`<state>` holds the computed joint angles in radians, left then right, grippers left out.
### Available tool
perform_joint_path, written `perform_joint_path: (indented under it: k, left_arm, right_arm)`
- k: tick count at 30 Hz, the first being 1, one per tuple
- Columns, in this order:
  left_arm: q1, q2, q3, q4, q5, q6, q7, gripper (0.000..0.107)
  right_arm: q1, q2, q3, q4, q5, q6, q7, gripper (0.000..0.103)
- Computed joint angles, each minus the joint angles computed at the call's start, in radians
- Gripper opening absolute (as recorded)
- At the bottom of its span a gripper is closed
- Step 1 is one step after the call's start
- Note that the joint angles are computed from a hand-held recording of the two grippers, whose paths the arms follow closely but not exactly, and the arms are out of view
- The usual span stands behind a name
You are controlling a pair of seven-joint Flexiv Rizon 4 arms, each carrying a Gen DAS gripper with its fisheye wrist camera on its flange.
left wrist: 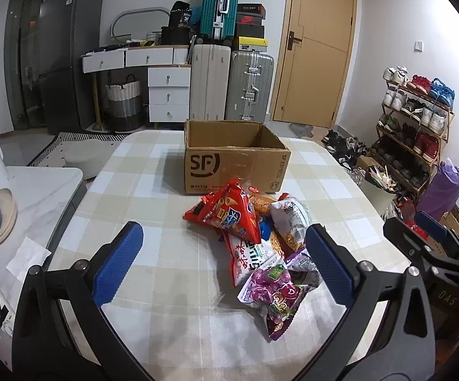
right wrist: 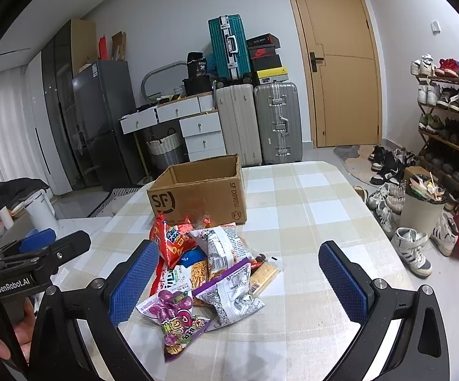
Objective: Organize snacks
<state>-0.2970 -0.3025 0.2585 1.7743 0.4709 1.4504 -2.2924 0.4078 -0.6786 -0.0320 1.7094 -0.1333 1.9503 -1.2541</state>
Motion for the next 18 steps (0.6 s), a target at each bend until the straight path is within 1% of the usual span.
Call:
perform_joint_path:
  k: [4,6,8,13,18]
  left_arm:
    - [0.005,-0.003,-0.009,-0.001,-0.004,0.0,0.008,0.102]
    - [0.009,-0.006,-0.014,0.002,-0.014,0.008,0.016,0.102]
    - [-0.002,-0.007,-0.004,-0.002,-0.009,0.004,0.011,0.102]
    - [-0.016,-0.009,0.007,-0.012,0.008,-0.012,-0.005,0.102]
    - [-0.01,-0.009,-0.002,-0.015,0.011,-0.023,-0.004,0.102]
  right_arm:
    - [-0.033,-0.003,0.037,-0.008,-0.025,-0.013,0.01,0.103]
    - [-0.018,0.0,0.02,-0.002,-0.017,-0.008,0.01,0.103]
    - [-0.011,-0.001,0.011,-0.002,-0.014,-0.005,0.007,0.103]
    - [-0.002,0.0,0.002,-0.003,-0.009,-0.011,0.006,0.103]
    - [-0.016,0.005,0.016,0.001,-0.017,-0.015,0.009,0.103]
